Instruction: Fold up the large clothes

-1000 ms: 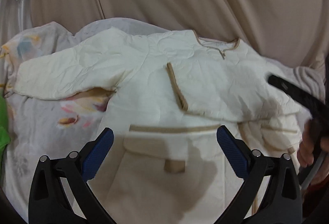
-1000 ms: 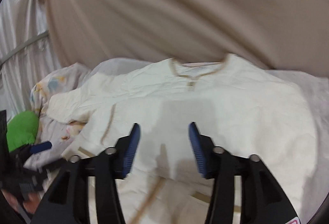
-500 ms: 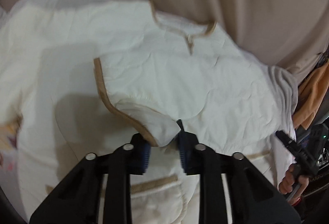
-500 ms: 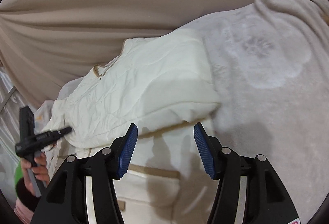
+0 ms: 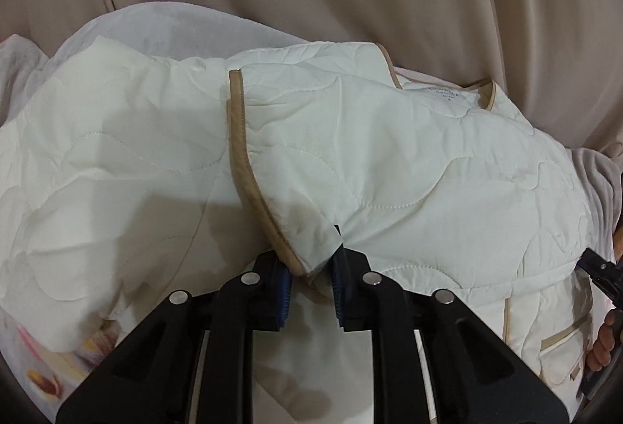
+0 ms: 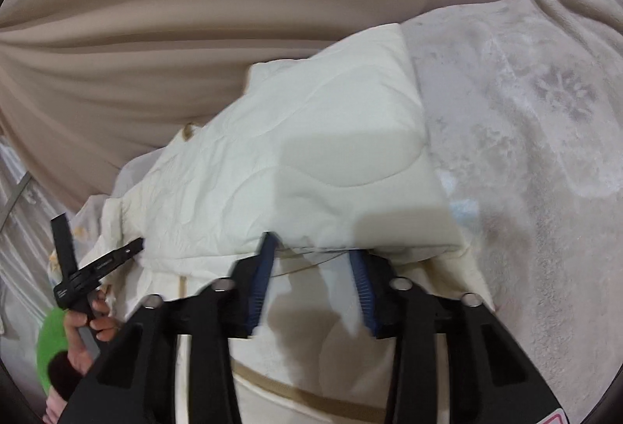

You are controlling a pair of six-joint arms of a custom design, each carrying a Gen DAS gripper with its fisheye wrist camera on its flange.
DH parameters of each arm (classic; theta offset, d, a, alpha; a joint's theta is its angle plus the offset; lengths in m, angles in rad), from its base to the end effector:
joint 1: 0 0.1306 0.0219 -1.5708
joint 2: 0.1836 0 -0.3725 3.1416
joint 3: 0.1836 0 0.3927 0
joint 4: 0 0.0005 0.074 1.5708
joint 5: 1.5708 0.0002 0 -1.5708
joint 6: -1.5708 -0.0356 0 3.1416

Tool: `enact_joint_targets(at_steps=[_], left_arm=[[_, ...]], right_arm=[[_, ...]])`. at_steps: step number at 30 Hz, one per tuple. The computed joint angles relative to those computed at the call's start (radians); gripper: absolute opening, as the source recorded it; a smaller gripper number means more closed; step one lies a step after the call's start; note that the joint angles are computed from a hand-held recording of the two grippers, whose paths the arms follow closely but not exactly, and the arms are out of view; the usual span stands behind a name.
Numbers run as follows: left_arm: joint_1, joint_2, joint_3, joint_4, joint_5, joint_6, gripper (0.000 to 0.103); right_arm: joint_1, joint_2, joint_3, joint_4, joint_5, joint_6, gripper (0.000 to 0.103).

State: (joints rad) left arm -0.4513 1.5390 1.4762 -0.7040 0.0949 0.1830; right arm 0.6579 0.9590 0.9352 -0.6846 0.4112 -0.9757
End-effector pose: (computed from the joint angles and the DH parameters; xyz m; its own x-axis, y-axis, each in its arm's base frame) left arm 0.4922 -0.2429 0.3981 -0.7041 0.1400 -0.6961 0.3737 0.9067 -0.1957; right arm 0.2786 0.1966 0.3906 -0.5538 0.5313 -0.6411 0.2468 0.8401 0.4831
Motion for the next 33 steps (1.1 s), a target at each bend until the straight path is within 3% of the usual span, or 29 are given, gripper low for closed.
enact_joint_targets(at_steps=[1, 4, 5, 7, 8, 12, 15, 18, 21, 24, 26, 28, 30, 32, 33], left_arm=[[0.001, -0.001, 0.001, 0.001, -0.002, -0.001, 0.017], [-0.009, -0.022, -0.037, 0.031, -0.021, -0.022, 0.019], [-0.016, -0.028, -0.047, 0.044, -0.038, -0.035, 0.02], [-0.037, -0.03, -0.055, 0.067, -0.101, -0.058, 0.02], [-0.049, -0.038, -0.071, 0.08, -0.138, -0.07, 0.02], [-0.068, -0.046, -0.09, 0.111, -0.211, -0.085, 0.025], [-0.08, -0.042, -0.095, 0.129, -0.252, -0.096, 0.027], [-0.092, -0.056, -0.115, 0.143, -0.288, -0.108, 0.028], [-0.097, -0.055, -0.115, 0.15, -0.309, -0.108, 0.031], [-0.099, -0.057, -0.119, 0.156, -0.313, -0.1, 0.034], [-0.1, -0.062, -0.128, 0.162, -0.31, -0.102, 0.042], [-0.103, -0.067, -0.134, 0.169, -0.334, -0.1, 0.055], [-0.098, -0.092, -0.152, 0.173, -0.336, -0.096, 0.063], [-0.081, -0.152, -0.193, 0.167, -0.307, -0.095, 0.073], [-0.07, -0.186, -0.215, 0.152, -0.281, -0.101, 0.084]], right_arm=[[0.011, -0.009, -0.001, -0.007, 0.037, 0.001, 0.008], [0.084, -0.035, 0.0, -0.029, 0.201, 0.047, 0.004], [0.057, 0.003, 0.023, -0.069, 0.185, 0.053, 0.004], [0.008, 0.067, 0.057, -0.174, 0.075, 0.035, 0.001], [0.008, 0.075, 0.066, -0.202, 0.077, 0.025, 0.0], [0.086, 0.048, 0.113, -0.366, 0.184, -0.06, 0.003], [0.148, 0.013, 0.138, -0.435, 0.303, -0.103, 0.009], [0.169, -0.004, 0.17, -0.433, 0.374, -0.051, 0.012], [0.103, 0.059, 0.209, -0.365, 0.332, 0.061, 0.012], [0.04, 0.137, 0.209, -0.371, 0.277, 0.075, 0.011], [-0.002, 0.162, 0.176, -0.35, 0.233, 0.096, 0.003], [0.003, 0.13, 0.156, -0.341, 0.244, 0.06, 0.002], [0.029, 0.09, 0.156, -0.38, 0.257, 0.0, 0.008], [0.103, 0.035, 0.156, -0.46, 0.292, -0.064, 0.023], [0.159, 0.009, 0.157, -0.518, 0.317, -0.103, 0.03]])
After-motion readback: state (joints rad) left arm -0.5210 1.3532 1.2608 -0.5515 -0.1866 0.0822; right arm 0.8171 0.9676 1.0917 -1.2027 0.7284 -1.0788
